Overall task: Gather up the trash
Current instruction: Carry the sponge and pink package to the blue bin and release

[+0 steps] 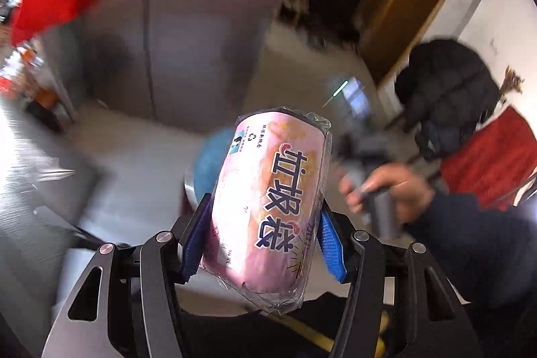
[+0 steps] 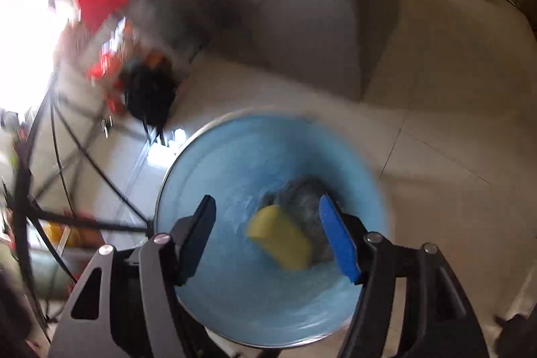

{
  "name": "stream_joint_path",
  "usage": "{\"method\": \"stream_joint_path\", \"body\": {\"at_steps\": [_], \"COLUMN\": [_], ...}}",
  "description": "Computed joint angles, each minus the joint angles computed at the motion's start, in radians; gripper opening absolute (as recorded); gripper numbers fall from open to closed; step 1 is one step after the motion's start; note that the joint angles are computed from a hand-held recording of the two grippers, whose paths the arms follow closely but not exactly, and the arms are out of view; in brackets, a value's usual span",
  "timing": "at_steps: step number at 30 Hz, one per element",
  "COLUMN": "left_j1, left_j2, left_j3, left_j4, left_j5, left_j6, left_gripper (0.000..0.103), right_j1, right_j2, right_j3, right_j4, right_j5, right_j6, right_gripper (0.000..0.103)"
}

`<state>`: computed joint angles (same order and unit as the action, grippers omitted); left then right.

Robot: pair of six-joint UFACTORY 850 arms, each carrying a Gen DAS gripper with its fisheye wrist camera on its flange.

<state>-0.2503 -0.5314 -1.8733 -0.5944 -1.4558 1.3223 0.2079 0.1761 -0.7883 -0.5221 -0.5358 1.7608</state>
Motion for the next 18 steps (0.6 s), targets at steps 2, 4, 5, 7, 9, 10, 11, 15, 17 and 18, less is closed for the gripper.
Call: {"method": "stream_joint_path", "body": {"at_steps": [2, 4, 5, 7, 9, 10, 11, 15, 17, 18], "left_j1": [-0.055, -0.12, -0.146, -0.176, -0.185, -0.187, -0.188, -0.146, -0.086, -0.057], "left_j2": [-0.028, -0.045, -0.059, -0.099, -0.126, -0.137, -0.143, -0.086, -0.099, -0.116], "left_j3": [0.018, 0.061, 0.068, 0.045, 0.019, 0.001, -0.013, -0.002, -0.098, -0.15], "left_j4": [0.049, 0.103, 0.127, 0.144, 0.134, 0.121, 0.113, 0.062, -0.021, -0.05], "left_j5": [0.032, 0.085, 0.103, 0.114, 0.122, 0.111, 0.102, 0.126, 0.062, 0.027], "left_j6": [-0.024, -0.059, -0.086, -0.14, -0.184, -0.202, -0.212, -0.149, -0.149, -0.153], "left_gripper": [0.055, 0.056, 0.056, 0.083, 0.095, 0.095, 0.095, 0.095, 0.095, 0.095], "right_j1": [0.021, 0.047, 0.054, 0.083, 0.104, 0.105, 0.104, 0.045, 0.023, 0.016], "right_j2": [0.095, 0.19, 0.217, 0.252, 0.265, 0.279, 0.272, 0.226, 0.153, 0.109], "right_j3": [0.057, 0.112, 0.13, 0.15, 0.158, 0.17, 0.163, 0.082, -0.018, -0.08], "right_j4": [-0.107, -0.16, -0.164, -0.164, -0.15, -0.145, -0.141, -0.136, -0.145, -0.15], "right_j5": [-0.078, -0.159, -0.176, -0.213, -0.231, -0.23, -0.226, -0.19, -0.15, -0.123], "right_j6": [0.144, 0.241, 0.263, 0.298, 0.307, 0.302, 0.292, 0.144, 0.019, -0.043], "right_gripper": [0.071, 0.071, 0.072, 0.073, 0.073, 0.073, 0.073, 0.074, 0.074, 0.077]}}
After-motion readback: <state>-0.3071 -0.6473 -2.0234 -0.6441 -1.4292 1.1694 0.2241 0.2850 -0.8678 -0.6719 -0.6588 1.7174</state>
